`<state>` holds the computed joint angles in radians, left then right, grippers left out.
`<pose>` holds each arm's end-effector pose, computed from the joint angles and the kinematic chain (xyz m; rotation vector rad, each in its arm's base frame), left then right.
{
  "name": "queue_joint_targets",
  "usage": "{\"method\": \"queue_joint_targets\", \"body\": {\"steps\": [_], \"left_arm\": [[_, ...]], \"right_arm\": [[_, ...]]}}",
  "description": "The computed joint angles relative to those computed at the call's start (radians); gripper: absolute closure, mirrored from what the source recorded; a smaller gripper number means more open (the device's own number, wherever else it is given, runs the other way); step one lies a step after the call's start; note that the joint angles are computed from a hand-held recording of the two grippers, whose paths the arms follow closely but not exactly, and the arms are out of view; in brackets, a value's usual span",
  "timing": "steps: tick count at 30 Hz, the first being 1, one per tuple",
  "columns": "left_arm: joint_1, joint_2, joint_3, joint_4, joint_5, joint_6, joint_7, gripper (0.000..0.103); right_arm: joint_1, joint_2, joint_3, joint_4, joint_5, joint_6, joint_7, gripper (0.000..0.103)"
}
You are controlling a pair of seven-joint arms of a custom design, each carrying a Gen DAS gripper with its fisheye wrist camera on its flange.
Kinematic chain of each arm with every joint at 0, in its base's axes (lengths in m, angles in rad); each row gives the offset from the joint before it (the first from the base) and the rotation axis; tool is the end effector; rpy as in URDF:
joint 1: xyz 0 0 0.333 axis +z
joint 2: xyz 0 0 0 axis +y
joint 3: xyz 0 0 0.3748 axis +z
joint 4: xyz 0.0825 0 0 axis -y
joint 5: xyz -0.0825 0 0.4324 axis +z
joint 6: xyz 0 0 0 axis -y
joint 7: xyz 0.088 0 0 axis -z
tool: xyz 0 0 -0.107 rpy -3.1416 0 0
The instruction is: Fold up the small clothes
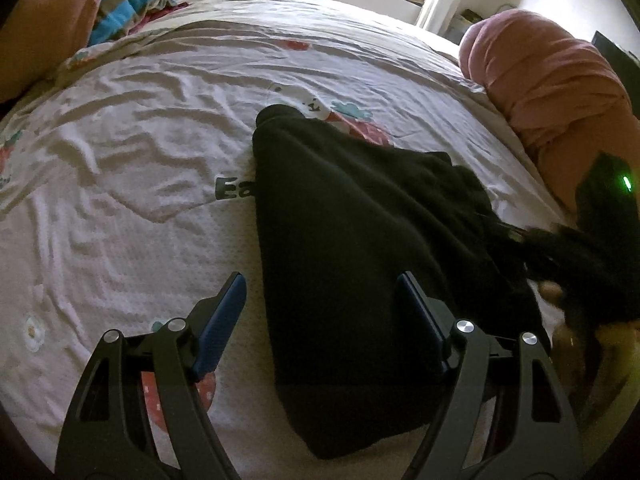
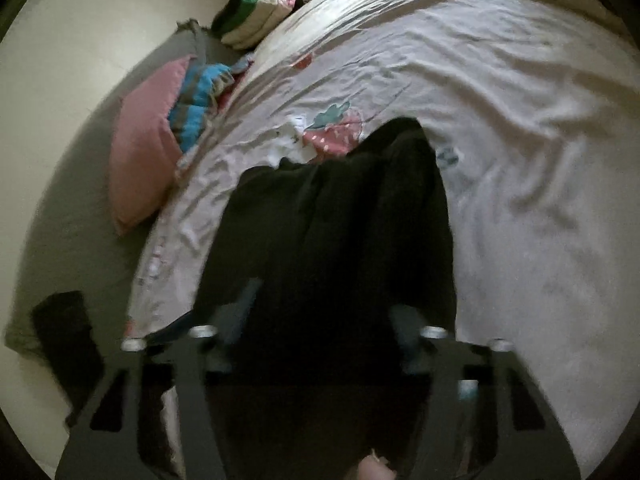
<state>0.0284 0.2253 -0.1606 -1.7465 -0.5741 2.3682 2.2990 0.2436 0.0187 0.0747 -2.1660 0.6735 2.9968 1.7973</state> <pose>0.7113 -0.0912 0.5262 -1.4618 2.4985 -0.9424 0.6026 0.1512 0.5020 -1.1347 1.9956 -0.0797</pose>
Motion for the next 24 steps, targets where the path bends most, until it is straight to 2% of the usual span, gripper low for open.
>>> {"method": "queue_joint_targets", "body": {"steps": [1,2,5,8,11,13,16,17,20,24], "left_arm": [[0.000,-0.001,0.000,-0.001,0.001,0.002,0.003,0.034],[0.000,-0.005,-0.001,-0.004,0.000,0.003,0.006,0.034],[0.002,-0.016,-0.005,-0.011,-0.017,0.001,0.028,0.034],[-0.004,-0.028,-0.008,-0.024,-0.028,0.009,0.052,0.032],[-0.017,-0.026,-0.004,-0.028,-0.003,-0.002,0.034,0.031],[-0.022,-0.031,-0.005,-0.046,0.002,0.013,0.043,0.028],[-0.020,-0.032,-0.004,-0.057,-0.011,0.008,0.044,0.027],[-0.020,-0.031,-0.004,-0.057,-0.015,0.007,0.045,0.027],[-0.021,-0.035,-0.003,-0.062,-0.017,0.015,0.048,0.027],[-0.024,-0.045,-0.002,-0.075,-0.015,0.032,0.052,0.025]], "right_arm": [[-0.002,0.008,-0.009,0.011,-0.089,-0.019,0.057,0.087],[-0.001,0.013,-0.018,0.021,-0.209,-0.032,0.126,0.089],[-0.001,-0.003,-0.035,0.036,-0.538,-0.033,0.261,0.091],[-0.016,-0.013,-0.046,0.048,-0.742,-0.027,0.349,0.091],[-0.030,0.001,-0.044,0.054,-0.725,-0.095,0.328,0.092],[-0.037,0.011,-0.044,0.037,-0.712,-0.109,0.327,0.092],[-0.046,-0.002,-0.038,-0.036,-0.628,-0.014,0.300,0.091],[-0.046,-0.010,-0.039,-0.054,-0.637,0.005,0.324,0.089],[-0.053,-0.033,-0.048,-0.069,-0.812,-0.016,0.509,0.074],[-0.068,-0.072,-0.036,-0.078,-0.984,-0.066,0.655,0.071]]}}
